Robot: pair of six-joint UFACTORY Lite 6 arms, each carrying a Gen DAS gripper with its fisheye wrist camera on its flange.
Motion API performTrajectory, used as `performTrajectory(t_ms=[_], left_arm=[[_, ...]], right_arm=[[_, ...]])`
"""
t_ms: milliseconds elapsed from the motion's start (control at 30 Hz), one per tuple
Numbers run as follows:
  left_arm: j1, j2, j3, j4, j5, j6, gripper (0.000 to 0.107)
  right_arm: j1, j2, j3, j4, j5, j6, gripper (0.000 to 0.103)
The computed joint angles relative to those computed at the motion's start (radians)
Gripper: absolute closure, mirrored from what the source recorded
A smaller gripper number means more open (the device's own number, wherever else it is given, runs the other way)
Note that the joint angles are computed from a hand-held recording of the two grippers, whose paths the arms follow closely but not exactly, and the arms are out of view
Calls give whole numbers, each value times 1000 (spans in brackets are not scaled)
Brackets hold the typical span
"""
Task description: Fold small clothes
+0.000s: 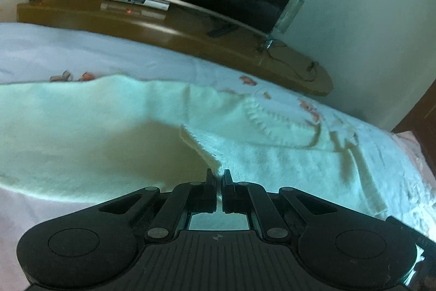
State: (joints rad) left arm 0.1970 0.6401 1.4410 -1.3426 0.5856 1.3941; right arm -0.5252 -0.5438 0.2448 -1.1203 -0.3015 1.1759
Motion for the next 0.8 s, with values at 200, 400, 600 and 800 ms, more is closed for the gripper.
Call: performTrajectory(t_ms=[200,400,600,800], left_arm=[[10,21,0,-25,-13,17,103],[2,23,-9,2,-29,1,103],[-10,8,-40,-29,-58,49,103],[-2,-94,-112,3,-156,10,76]], right_arm=[[60,135,67,202,18,-225,78],[35,193,93,258,3,-308,102],[-29,207,91,159,-30,-234,101],[-116,65,40,-40,-108,-57,89]])
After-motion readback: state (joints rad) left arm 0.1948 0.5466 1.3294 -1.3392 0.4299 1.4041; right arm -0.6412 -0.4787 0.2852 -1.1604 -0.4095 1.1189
